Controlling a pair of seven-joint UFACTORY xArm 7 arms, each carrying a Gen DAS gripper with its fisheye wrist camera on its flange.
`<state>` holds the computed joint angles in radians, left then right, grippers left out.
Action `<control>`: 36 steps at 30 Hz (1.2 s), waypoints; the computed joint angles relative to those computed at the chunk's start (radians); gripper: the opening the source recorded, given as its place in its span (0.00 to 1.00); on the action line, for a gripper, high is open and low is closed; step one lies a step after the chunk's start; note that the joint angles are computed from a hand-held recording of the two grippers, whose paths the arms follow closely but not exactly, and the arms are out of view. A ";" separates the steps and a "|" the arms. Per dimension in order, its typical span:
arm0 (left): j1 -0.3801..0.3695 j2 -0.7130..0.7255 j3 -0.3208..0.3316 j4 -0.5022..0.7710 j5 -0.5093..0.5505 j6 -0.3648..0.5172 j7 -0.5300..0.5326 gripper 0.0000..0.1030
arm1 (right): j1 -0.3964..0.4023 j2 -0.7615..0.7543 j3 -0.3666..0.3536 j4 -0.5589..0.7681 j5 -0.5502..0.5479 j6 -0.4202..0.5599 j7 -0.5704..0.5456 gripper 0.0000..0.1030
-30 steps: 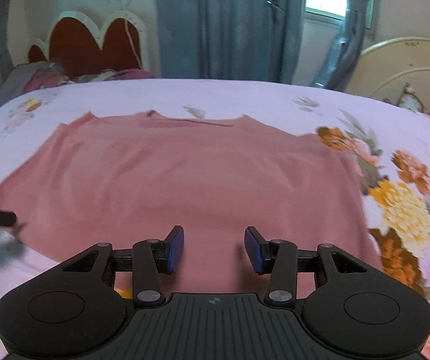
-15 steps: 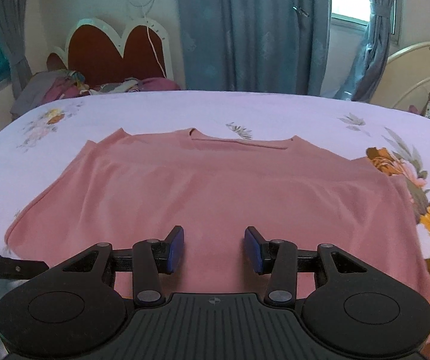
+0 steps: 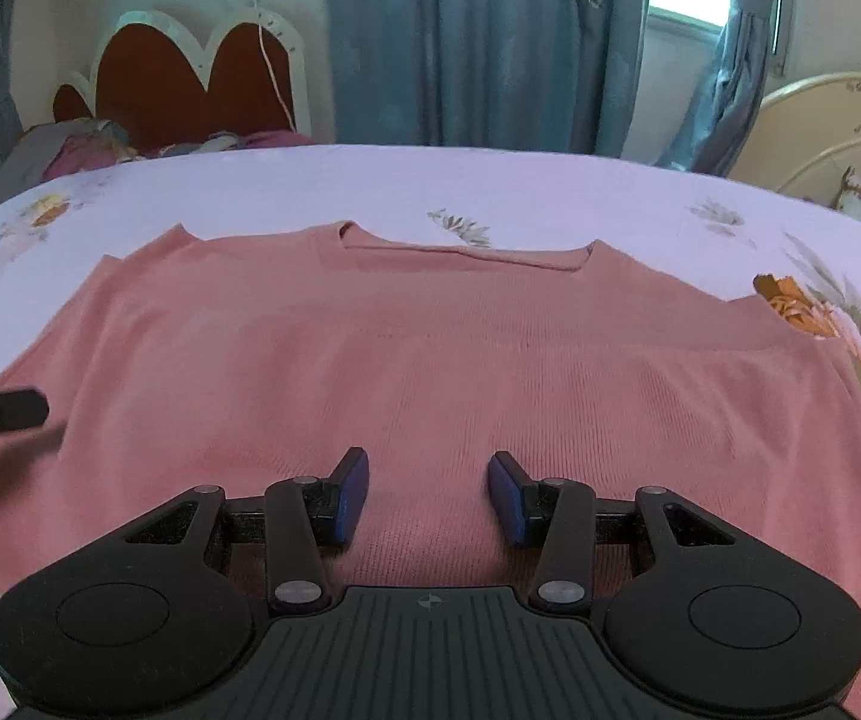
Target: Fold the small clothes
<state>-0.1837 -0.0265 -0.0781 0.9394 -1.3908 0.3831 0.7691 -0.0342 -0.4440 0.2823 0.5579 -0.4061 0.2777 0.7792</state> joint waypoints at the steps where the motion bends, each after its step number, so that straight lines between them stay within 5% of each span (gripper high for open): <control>1: 0.000 0.010 -0.001 0.008 0.006 -0.001 -0.009 0.38 | -0.008 0.001 0.011 0.003 -0.011 0.005 0.004 0.43; 2: 0.003 0.022 0.001 0.016 0.017 0.010 -0.033 0.21 | -0.015 -0.001 0.019 0.000 -0.023 0.003 0.011 0.43; 3: 0.009 0.032 0.004 0.022 0.019 0.022 -0.062 0.16 | -0.024 -0.003 0.028 -0.007 -0.037 -0.008 0.023 0.43; 9: 0.024 0.025 0.001 0.008 -0.047 0.038 -0.041 0.15 | -0.042 0.002 0.058 0.005 -0.067 0.013 0.071 0.43; 15: 0.023 0.008 0.001 -0.007 -0.087 0.022 -0.046 0.13 | -0.004 0.011 0.010 0.006 -0.064 0.004 0.033 0.43; 22: -0.040 -0.027 -0.039 -0.007 -0.103 -0.164 0.022 0.12 | -0.025 -0.011 -0.005 -0.064 -0.057 -0.128 -0.017 0.43; 28: -0.128 -0.064 -0.076 0.017 0.075 -0.292 -0.043 0.12 | 0.182 -0.061 -0.250 -0.096 0.174 -0.137 -0.270 0.43; 33: -0.253 -0.036 -0.113 0.101 0.202 -0.328 -0.039 0.12 | 0.198 -0.297 -0.405 -0.202 0.279 -0.069 -0.403 0.43; 36: -0.324 0.015 -0.156 0.161 0.174 -0.332 0.058 0.12 | 0.119 -0.450 -0.469 -0.256 0.306 0.033 -0.474 0.44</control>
<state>-0.5079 -0.0119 -0.2337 1.1002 -1.2164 0.0515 0.8271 0.0845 -0.8940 -0.1867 0.3021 -0.1006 0.3107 0.3057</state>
